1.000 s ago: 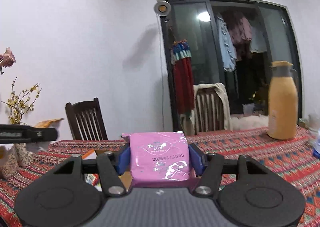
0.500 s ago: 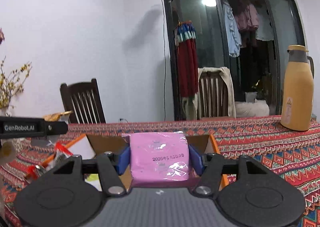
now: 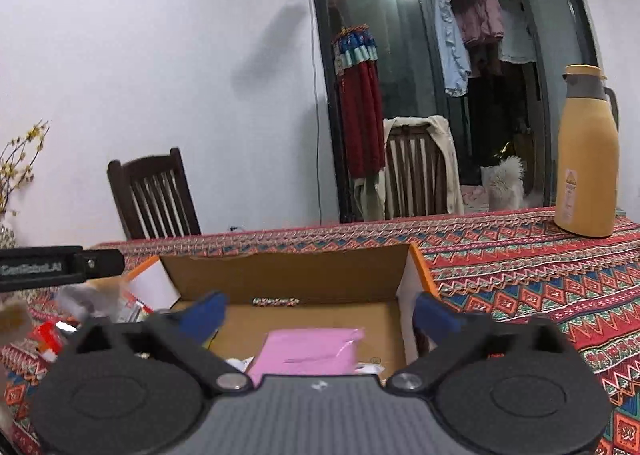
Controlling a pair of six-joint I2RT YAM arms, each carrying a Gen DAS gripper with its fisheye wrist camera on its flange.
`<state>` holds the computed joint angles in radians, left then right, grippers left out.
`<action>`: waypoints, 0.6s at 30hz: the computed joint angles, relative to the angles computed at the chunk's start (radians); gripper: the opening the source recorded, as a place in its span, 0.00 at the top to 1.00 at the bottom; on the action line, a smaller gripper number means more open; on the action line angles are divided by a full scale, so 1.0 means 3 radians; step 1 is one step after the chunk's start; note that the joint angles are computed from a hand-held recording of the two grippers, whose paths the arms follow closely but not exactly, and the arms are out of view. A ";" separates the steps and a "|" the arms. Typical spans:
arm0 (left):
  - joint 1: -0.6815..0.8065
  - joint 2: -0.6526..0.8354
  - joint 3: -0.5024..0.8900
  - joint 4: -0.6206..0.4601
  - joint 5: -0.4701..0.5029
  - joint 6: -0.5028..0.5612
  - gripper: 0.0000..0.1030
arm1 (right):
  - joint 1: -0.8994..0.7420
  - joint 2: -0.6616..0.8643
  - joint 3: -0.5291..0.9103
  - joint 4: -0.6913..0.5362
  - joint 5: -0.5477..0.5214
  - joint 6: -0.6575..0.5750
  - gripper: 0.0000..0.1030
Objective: Organize snacks
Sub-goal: 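Open both tools to drop the pink packet and sachet into the box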
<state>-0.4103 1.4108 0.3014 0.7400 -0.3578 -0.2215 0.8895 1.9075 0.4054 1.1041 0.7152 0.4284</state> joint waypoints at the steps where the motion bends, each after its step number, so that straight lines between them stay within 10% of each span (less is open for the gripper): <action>1: -0.0022 -0.0010 -0.0047 0.0094 -0.0088 -0.0005 0.00 | -0.0001 -0.0009 -0.0020 0.0025 0.0017 0.0003 0.00; 18: -0.0068 -0.0253 -0.0145 0.0007 -0.0080 -0.0027 0.00 | 0.0035 -0.0064 -0.0142 0.0240 0.0172 -0.0014 0.00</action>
